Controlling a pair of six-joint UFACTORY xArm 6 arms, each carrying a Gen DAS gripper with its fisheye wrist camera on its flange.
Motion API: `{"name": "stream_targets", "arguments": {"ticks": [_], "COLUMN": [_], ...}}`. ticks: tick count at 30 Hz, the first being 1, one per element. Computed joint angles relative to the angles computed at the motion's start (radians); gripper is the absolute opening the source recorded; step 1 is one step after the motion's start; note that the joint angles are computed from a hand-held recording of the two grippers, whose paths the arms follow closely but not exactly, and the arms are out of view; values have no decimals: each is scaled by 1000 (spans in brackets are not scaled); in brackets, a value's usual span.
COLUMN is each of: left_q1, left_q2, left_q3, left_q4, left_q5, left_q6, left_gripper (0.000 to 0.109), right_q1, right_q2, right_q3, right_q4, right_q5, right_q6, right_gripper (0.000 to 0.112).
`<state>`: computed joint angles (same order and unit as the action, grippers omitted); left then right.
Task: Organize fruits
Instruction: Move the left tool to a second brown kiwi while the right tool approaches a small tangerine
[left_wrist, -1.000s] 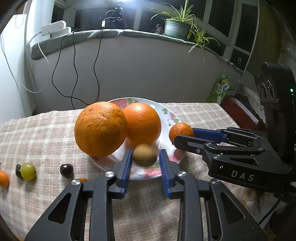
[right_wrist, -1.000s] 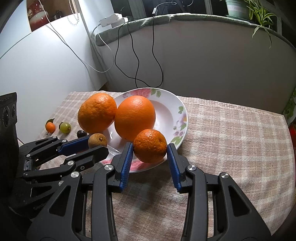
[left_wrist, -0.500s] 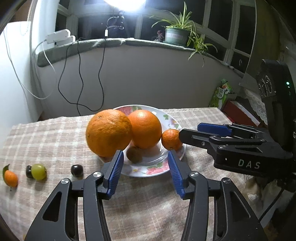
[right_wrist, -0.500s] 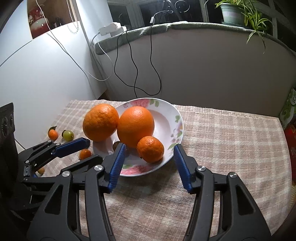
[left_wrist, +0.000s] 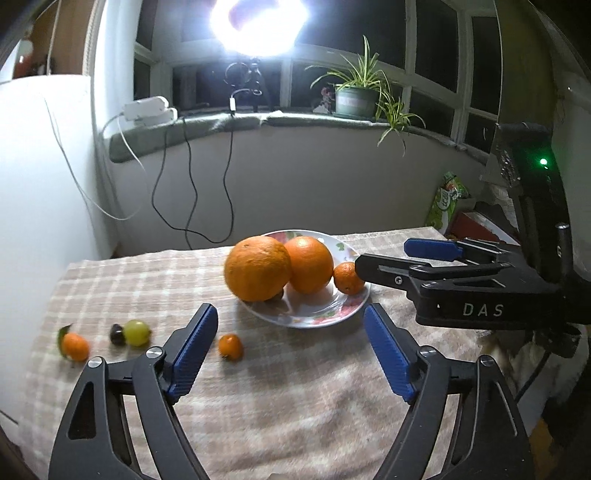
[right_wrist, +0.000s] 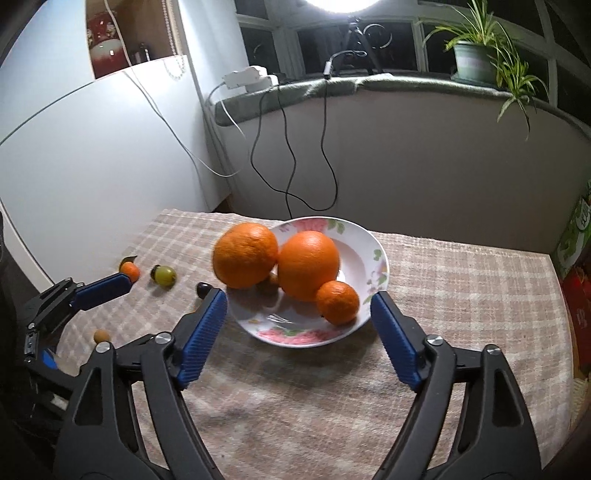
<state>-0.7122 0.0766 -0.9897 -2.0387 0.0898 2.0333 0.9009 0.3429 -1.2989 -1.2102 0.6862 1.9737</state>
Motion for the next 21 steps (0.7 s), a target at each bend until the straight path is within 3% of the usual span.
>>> {"name": "stream_targets", "arguments": {"ticks": [14,21], "left_q1": [83,122], "left_q2": [-114,-132], "left_q3": [85,105], "left_q4": [-194,-209], "left_q5": [-9,-5], "left_q6": [211,231], "left_gripper": [85,85], "right_q1": [37,45], "right_q2": [88,147], "right_q3": [-141,-222], "right_q4": [7,29], "right_q5": [-6,-22], "right_q6": [-66,-120], "right_gripper": [89,89]}}
